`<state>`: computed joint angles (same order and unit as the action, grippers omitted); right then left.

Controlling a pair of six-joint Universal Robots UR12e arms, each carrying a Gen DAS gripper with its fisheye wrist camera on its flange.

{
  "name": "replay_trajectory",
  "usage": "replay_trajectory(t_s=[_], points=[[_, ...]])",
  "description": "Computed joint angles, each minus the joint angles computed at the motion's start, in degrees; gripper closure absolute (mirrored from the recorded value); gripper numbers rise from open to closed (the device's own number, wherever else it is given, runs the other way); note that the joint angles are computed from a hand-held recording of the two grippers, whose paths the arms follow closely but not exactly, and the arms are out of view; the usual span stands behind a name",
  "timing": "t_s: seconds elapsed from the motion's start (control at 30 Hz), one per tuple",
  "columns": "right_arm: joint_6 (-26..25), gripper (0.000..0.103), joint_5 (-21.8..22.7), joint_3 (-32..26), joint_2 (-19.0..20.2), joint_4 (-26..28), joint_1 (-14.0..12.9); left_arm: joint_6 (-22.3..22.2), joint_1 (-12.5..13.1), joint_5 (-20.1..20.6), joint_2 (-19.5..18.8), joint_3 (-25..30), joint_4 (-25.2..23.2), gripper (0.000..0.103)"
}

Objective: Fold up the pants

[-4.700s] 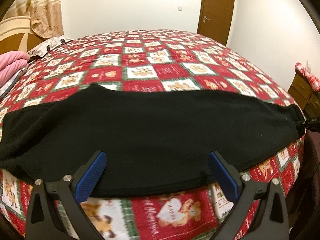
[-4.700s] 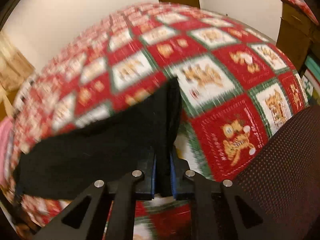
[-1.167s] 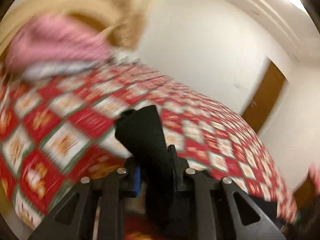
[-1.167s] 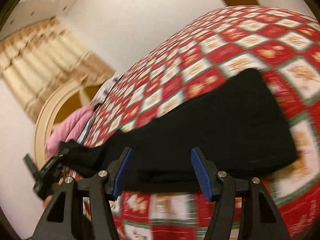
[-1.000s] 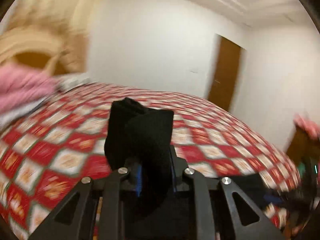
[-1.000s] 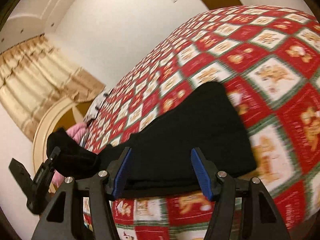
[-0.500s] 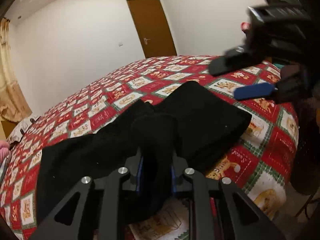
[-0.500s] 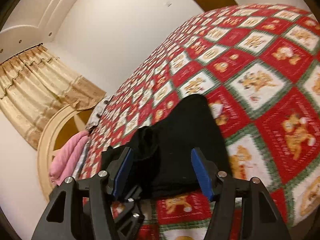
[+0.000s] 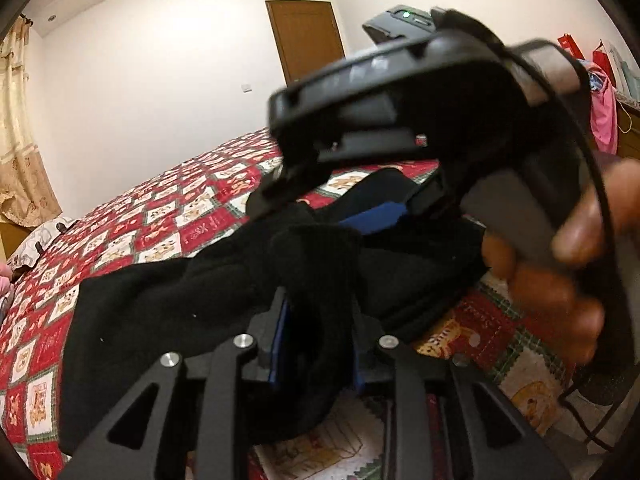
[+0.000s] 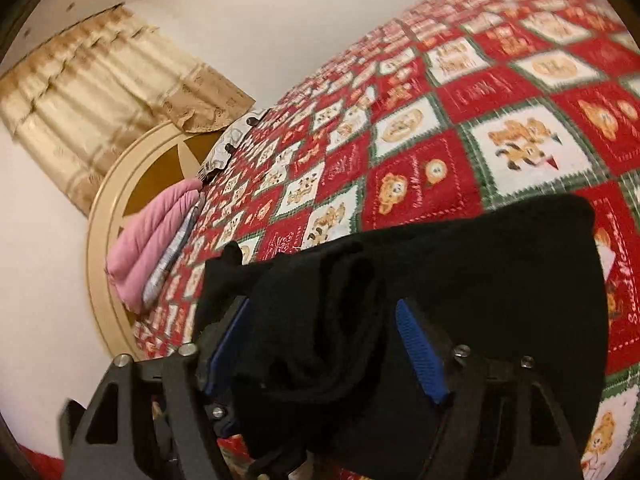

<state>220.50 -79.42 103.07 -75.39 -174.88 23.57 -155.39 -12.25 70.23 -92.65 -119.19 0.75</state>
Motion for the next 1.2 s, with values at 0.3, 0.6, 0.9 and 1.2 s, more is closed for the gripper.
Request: replay_trajectory(t_s=[0.3,0.6,0.9,1.2], points=[[-0.5,0.084,-0.3,1.1,-2.0,-3.2,-0.3,-1.9,-0.6,-0.6,0.4,1.4,-1.2,0.074],[-3.6,0.088,-7.7,5.8,-8.6,-0.4,-2.5,-0.9,-4.9,-2.0,-1.0,3.9,-1.7,0.074],[1.9,0.053,-1.4,8.0,-8.4,-2.2,-4.3,3.2,-6.3,-2.6,-1.7,3.6,-3.4,0.074],[-7.4,0.046,3.1,2.7,-4.3,4.7,-3.9,3.1,-6.1,0.0,-1.4,2.4,-0.5,0.07]])
